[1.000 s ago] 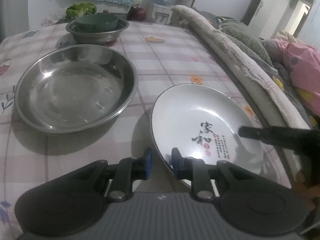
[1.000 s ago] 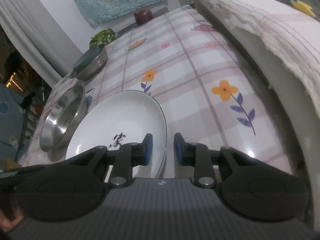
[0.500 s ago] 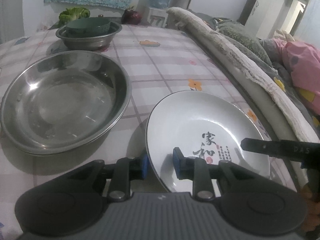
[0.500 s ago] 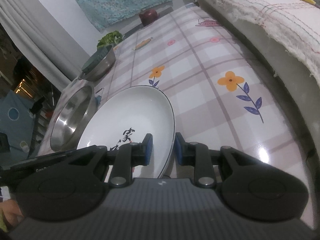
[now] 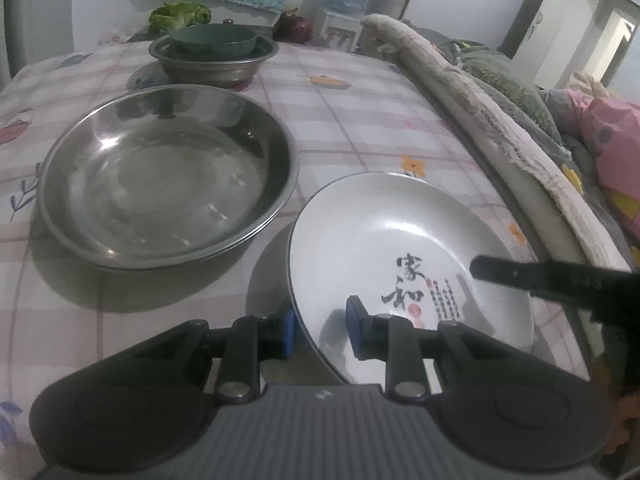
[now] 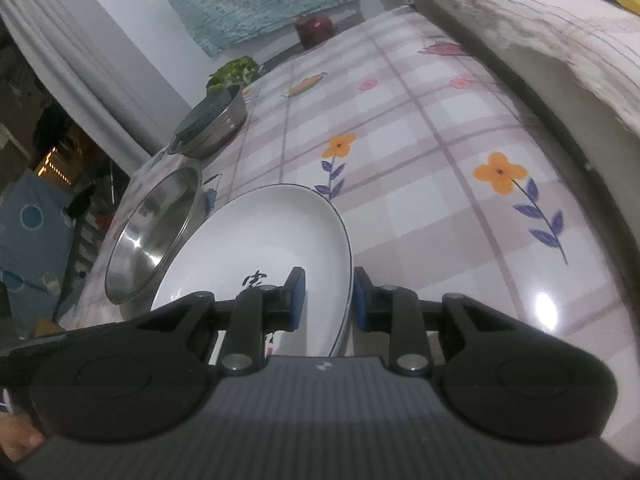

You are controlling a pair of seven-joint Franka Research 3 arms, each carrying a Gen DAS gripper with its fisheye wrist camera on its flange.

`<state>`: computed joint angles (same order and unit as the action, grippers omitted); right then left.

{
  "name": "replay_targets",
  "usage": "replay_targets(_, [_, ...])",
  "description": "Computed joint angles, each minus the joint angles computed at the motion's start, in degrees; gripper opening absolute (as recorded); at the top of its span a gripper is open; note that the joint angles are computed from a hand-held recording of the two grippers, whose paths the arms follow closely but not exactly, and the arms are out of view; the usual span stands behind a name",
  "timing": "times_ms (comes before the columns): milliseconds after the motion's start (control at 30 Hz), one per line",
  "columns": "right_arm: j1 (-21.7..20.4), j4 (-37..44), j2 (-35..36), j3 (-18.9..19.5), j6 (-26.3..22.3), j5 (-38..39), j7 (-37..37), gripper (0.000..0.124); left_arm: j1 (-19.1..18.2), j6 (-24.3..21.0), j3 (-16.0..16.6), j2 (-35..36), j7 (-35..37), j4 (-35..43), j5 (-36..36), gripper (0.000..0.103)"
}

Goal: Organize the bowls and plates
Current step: 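Hold the white calligraphy plate raised by its rim in both grippers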

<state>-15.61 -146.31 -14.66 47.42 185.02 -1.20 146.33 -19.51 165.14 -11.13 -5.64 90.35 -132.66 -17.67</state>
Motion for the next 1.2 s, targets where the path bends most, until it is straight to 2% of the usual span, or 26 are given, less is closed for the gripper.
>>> replay_targets(167, [-7.01,2.41,0.87,5.86,-1.28,-4.27,0.84,0.025,0.42,0.57,-0.4,-0.46,-1.67,-0.76,3.22,0.027])
replay_targets(267, [-8.25,2.52,0.3,6.92,-1.73,-6.43,1.64,0.024,0.82,1.04,-0.89,-0.52,-3.97,-1.06,6.81,0.029])
replay_targets(500, [-5.83,1.73,-1.32,4.83,-3.21,-9.31,1.81,0.023,0.24,2.0,-0.28,-0.37,-3.69,-1.3,8.14,0.03])
replay_targets(800, [-8.51,3.91,-0.76,6.17,-5.52,-17.36,5.34,0.024,0.1,1.01,-0.06,-0.23,-3.22,-0.77,8.26,0.03])
replay_targets(1100, [-4.32,3.69,-1.46,2.36,-7.56,-23.55,8.83,0.025,1.07,-0.33,-1.01,1.21,-2.79,1.21,11.51,0.042])
replay_targets(1200, [-4.84,3.91,-1.55,2.69,-7.67,-26.15,11.27,0.026,1.41,-0.31,-1.38,1.51,-3.52,1.53,12.38,0.042])
